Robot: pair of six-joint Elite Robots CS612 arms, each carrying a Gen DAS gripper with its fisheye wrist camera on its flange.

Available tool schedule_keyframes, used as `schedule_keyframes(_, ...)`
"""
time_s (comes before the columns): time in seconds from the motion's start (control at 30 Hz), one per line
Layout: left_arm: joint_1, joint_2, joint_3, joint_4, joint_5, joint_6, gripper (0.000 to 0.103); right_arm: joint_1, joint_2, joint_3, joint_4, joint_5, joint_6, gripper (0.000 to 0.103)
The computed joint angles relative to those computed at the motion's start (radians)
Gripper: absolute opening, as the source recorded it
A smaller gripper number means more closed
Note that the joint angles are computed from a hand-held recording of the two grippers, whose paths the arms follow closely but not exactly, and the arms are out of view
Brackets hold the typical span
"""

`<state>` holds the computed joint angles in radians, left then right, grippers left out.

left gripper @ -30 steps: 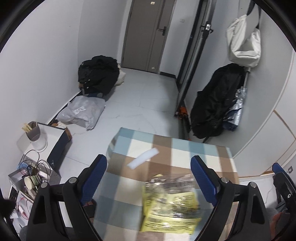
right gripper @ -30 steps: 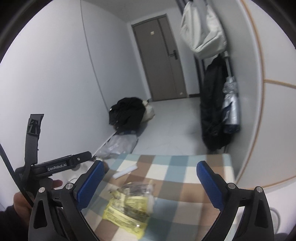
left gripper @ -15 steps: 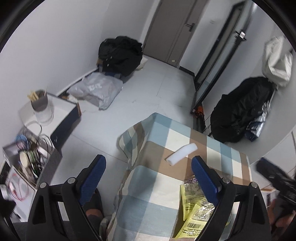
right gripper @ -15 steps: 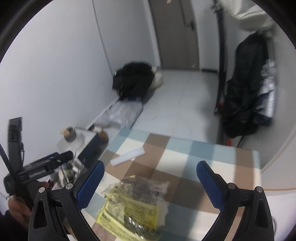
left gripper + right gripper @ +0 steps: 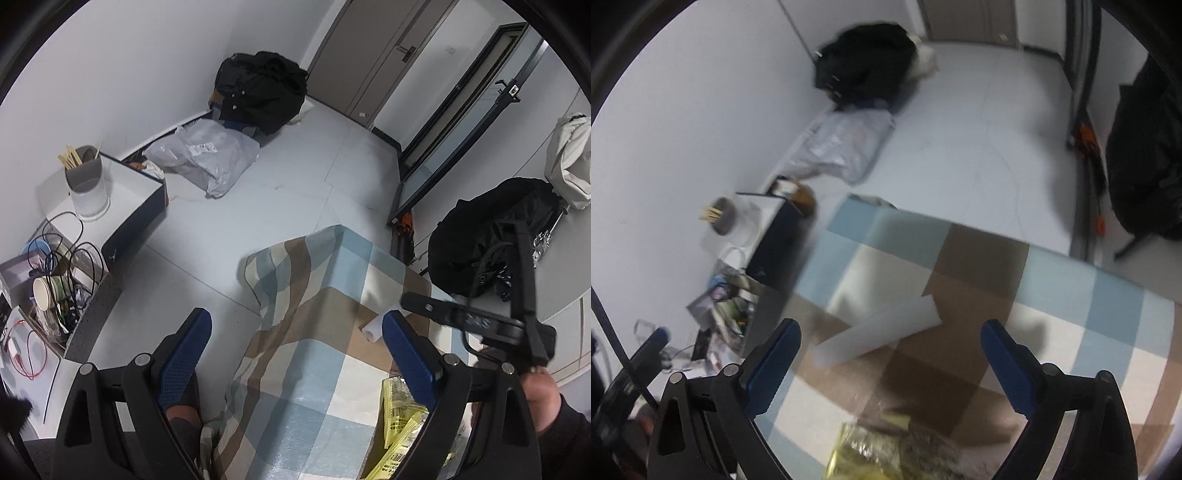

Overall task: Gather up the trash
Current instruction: 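Grasp the white foam tube with the right tool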

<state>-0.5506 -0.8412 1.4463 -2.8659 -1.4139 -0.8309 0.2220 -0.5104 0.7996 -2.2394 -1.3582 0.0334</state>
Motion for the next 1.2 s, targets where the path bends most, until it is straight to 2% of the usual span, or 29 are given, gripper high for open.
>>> schedule_keyframes(0.07,0.003,-0.001,0.003,0.003,-0.008,-0.011,0.092,0.002,0.025,-0.042,0.034,-0.001,0.024,0.094)
schedule_keyframes(0.13,0.007,-0.001,0.002,0.005,-0.022,-0.022,0.092,0.008,0.038,-0.066,0.052,-0.037,0.048,0.094)
schedule_keyframes(0.2,0.011,0.0,0.001,0.005,-0.036,-0.034,0.092,0.013,0.049,-0.085,0.074,-0.062,0.07,0.083)
schedule_keyframes(0.27,0.013,-0.001,0.002,0.004,-0.038,-0.046,0.092,0.018,0.056,-0.098,0.101,-0.072,0.079,0.079)
schedule_keyframes(0.33,0.014,-0.001,0.001,0.004,-0.041,-0.05,0.092,0.024,0.053,-0.09,0.076,-0.1,0.07,0.074)
schedule_keyframes(0.37,0.014,-0.002,0.003,0.005,-0.042,-0.053,0.092,0.03,0.053,-0.086,0.066,-0.125,0.065,0.068)
schedule_keyframes(0.4,0.014,-0.001,0.003,0.005,-0.043,-0.055,0.092,0.033,0.055,-0.09,0.063,-0.137,0.061,0.058)
schedule_keyframes(0.47,0.015,-0.002,0.004,0.005,-0.046,-0.057,0.092,0.041,0.054,-0.087,0.047,-0.174,0.048,0.051)
schedule_keyframes(0.6,0.016,-0.003,0.007,0.0,-0.042,-0.054,0.092,0.042,0.045,-0.062,0.008,-0.187,0.057,0.042)
schedule_keyframes(0.63,0.016,-0.003,0.007,0.001,-0.04,-0.055,0.092,0.04,0.039,-0.049,-0.004,-0.179,0.062,0.037)
schedule_keyframes(0.7,0.016,-0.003,0.007,0.003,-0.039,-0.056,0.092,0.036,0.038,-0.045,-0.008,-0.146,0.061,0.01)
schedule_keyframes(1.0,0.016,-0.003,0.008,0.011,-0.025,-0.056,0.092,0.03,0.019,-0.012,-0.069,-0.075,0.059,0.011)
schedule_keyframes(1.2,0.014,-0.001,0.005,0.013,-0.03,-0.042,0.092,0.019,-0.035,0.077,-0.171,-0.013,0.046,0.01)
